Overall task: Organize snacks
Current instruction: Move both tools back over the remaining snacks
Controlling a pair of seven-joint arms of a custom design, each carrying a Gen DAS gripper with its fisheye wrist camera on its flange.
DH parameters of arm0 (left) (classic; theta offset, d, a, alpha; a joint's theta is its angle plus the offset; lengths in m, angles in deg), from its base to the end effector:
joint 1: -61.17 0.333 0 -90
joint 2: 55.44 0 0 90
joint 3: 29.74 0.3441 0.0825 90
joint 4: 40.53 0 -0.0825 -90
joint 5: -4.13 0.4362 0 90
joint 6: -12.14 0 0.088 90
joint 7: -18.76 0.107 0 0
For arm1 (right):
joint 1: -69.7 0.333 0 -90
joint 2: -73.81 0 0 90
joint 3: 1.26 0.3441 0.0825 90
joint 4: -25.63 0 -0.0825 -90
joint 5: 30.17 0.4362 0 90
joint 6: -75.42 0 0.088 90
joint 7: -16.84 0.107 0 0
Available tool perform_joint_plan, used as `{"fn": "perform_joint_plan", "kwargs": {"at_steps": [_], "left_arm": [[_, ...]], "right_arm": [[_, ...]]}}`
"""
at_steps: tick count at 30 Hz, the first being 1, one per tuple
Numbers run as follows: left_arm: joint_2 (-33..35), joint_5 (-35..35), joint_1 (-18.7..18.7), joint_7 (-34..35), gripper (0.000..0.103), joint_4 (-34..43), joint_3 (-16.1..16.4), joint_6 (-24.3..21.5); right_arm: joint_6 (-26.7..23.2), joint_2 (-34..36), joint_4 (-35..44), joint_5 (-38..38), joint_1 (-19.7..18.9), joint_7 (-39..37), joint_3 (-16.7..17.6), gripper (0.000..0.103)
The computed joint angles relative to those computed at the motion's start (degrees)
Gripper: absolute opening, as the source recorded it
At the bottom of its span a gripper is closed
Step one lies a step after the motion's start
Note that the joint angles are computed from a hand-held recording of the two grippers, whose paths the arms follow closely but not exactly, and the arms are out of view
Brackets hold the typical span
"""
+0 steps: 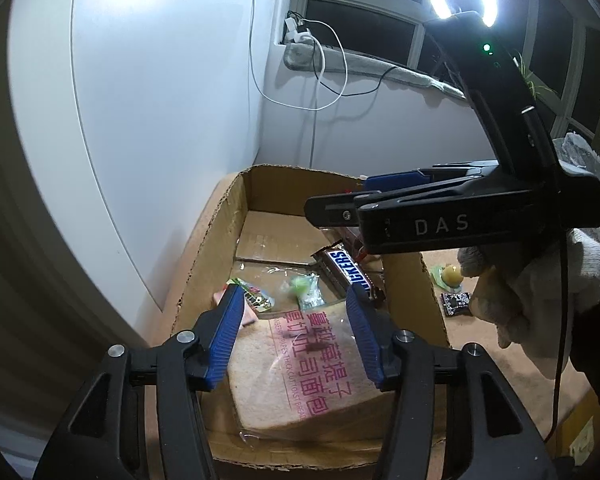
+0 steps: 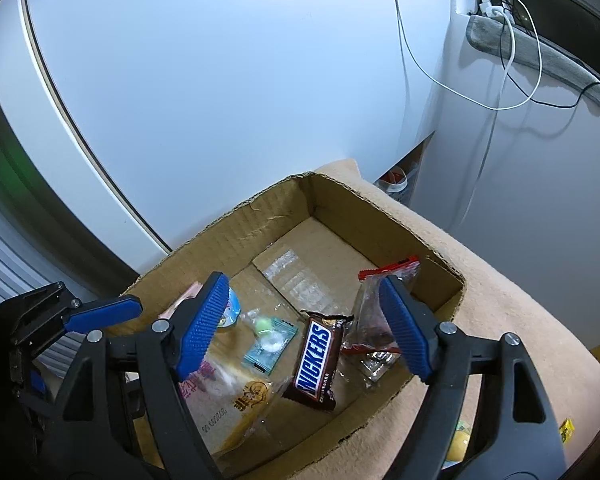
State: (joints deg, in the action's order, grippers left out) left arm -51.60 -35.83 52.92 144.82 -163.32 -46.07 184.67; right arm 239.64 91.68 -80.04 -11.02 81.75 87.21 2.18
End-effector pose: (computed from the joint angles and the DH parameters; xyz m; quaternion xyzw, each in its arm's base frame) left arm 0.5956 -0.2177 0.4525 -0.5071 0.7594 -0.3714 0.1677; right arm 0.7074 0.1730 0.4366 -0.7555 0.5487 -0.1781 0.3106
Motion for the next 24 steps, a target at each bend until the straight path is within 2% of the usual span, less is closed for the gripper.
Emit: {"fn": "perform_joint_plan", "kwargs": {"at_steps": [10, 14, 17, 21, 24], "left_arm": [[-0.8, 1.4, -0.7, -1.7, 0.053, -0.7, 0.3, 0.6], [-1.5, 2.9, -1.5, -4.2, 0.065, -1.3, 0.6, 1.1], [-2.2, 1.7, -2.2, -3.6, 0.065, -1.6, 0.6, 1.3], [-3.1, 3.4, -3.8, -5.9, 0.074, -2.2, 1.1, 1.7], [-3.5, 4.5, -5.0, -7.3, 0.076, -2.4, 1.5, 1.5]], "right_arm": [[1.6, -3.0, -3.5, 0.3, -0.2, 0.8, -0.5, 0.080], [2.8, -5.8, -6.7, 1.3, -0.9, 0.5, -0.5, 0.080], [4.0, -8.5, -10.0, 1.4, -1.2, 0.3, -1.0, 0.081], [6.8, -13.2, -15.6, -1.0, -1.3, 2.7, -2.5, 0.094], [8.0, -16.4, -19.1, 0.6, -2.3, 1.6, -2.6, 0.094]]}}
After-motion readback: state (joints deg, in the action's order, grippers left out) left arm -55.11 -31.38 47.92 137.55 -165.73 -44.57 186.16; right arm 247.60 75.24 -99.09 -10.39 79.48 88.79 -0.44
